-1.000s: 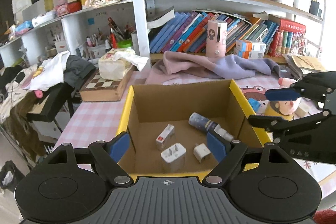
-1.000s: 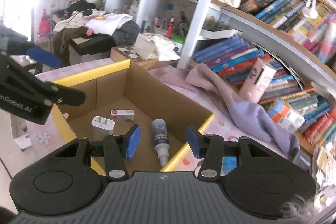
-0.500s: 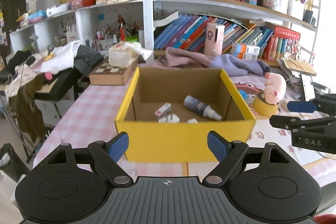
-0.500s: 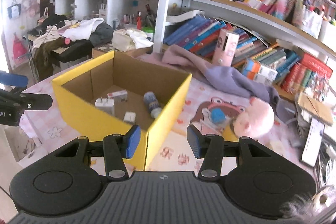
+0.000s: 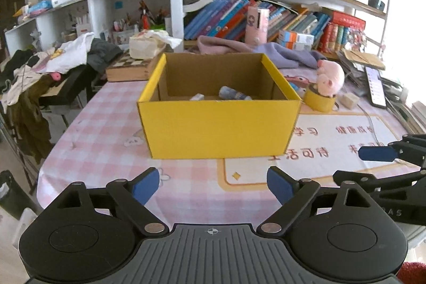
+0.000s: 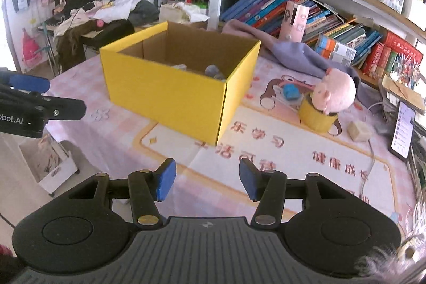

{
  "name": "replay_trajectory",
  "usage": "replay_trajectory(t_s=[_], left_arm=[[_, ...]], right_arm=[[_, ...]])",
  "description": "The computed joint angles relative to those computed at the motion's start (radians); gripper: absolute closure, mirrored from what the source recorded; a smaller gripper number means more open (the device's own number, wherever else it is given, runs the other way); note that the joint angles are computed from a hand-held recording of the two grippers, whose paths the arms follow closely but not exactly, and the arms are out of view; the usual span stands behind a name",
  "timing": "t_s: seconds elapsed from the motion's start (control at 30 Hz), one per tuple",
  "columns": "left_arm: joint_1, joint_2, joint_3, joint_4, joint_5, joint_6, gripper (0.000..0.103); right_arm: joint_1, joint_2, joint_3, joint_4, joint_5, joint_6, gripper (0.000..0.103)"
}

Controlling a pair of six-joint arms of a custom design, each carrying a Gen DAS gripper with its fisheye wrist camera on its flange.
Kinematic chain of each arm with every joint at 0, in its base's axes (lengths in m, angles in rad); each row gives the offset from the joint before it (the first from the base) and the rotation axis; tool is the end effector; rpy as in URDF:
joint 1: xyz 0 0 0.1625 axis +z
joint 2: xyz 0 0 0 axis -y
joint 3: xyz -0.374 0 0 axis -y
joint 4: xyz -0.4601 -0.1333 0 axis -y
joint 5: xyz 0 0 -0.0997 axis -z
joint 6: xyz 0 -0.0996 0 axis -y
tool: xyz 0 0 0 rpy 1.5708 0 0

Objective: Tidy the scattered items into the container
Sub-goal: 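Move the left tool toward the pink plush pig while the right tool approaches the cream block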

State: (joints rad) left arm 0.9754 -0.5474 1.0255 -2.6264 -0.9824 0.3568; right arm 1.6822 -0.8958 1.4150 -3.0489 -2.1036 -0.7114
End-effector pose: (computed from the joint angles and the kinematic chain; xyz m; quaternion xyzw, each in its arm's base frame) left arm -0.3243 -0.8150 0.1305 0.3471 0.8532 -0.3037 0.2436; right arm 0.1668 -0.7468 0.2585 0.2310 -0.8331 0.3561 0.3547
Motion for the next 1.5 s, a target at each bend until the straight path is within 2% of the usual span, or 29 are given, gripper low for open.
replay_trajectory(t_s=[0.3, 0.4, 0.6, 0.7, 0.73, 0.77, 0.8, 0.93, 1.07, 1.3, 1.43, 1.5], left_arm=[[-0.001, -0.001, 0.011, 0.043, -0.056, 0.013, 0.012], [-0.002, 0.007, 0.002, 0.066, -0.076, 0.033, 0.012], [-0.011, 0.027, -0.014, 0.077, -0.087, 0.095, 0.012], [-0.015, 0.043, -0.035, 0.084, -0.1, 0.114, 0.012], [-0.016, 0.048, -0.044, 0.086, -0.107, 0.124, 0.012], [-0.017, 0.052, -0.051, 0.088, -0.116, 0.135, 0.012], [-0.019, 0.056, -0.058, 0.09, -0.125, 0.144, 0.012], [-0.024, 0.073, -0.096, 0.107, -0.171, 0.163, 0.012], [-0.028, 0.096, -0.134, 0.114, -0.203, 0.184, 0.012], [-0.038, 0.127, -0.169, 0.108, -0.258, 0.204, 0.012], [-0.043, 0.136, -0.173, 0.118, -0.284, 0.214, 0.012], [-0.045, 0.143, -0.177, 0.123, -0.293, 0.215, 0.012]], right_arm=[[-0.006, -0.042, 0.062, -0.051, -0.065, -0.02, 0.049], [-0.02, -0.066, 0.084, -0.065, -0.078, -0.07, 0.049], [-0.057, -0.098, 0.103, -0.172, -0.174, -0.369, 0.05], [-0.072, -0.111, 0.092, -0.215, -0.196, -0.524, 0.05], [-0.075, -0.115, 0.082, -0.219, -0.202, -0.559, 0.05], [-0.076, -0.12, 0.07, -0.203, -0.209, -0.561, 0.05], [-0.074, -0.127, 0.055, -0.169, -0.214, -0.534, 0.05], [-0.058, -0.154, -0.004, -0.007, -0.192, -0.337, 0.046], [-0.038, -0.139, -0.052, 0.056, -0.154, -0.215, 0.045], [-0.022, -0.096, -0.061, 0.014, -0.113, -0.005, 0.045], [-0.025, -0.1, -0.039, 0.008, -0.128, 0.167, 0.045], [-0.026, -0.103, -0.024, -0.009, -0.152, 0.212, 0.045]])
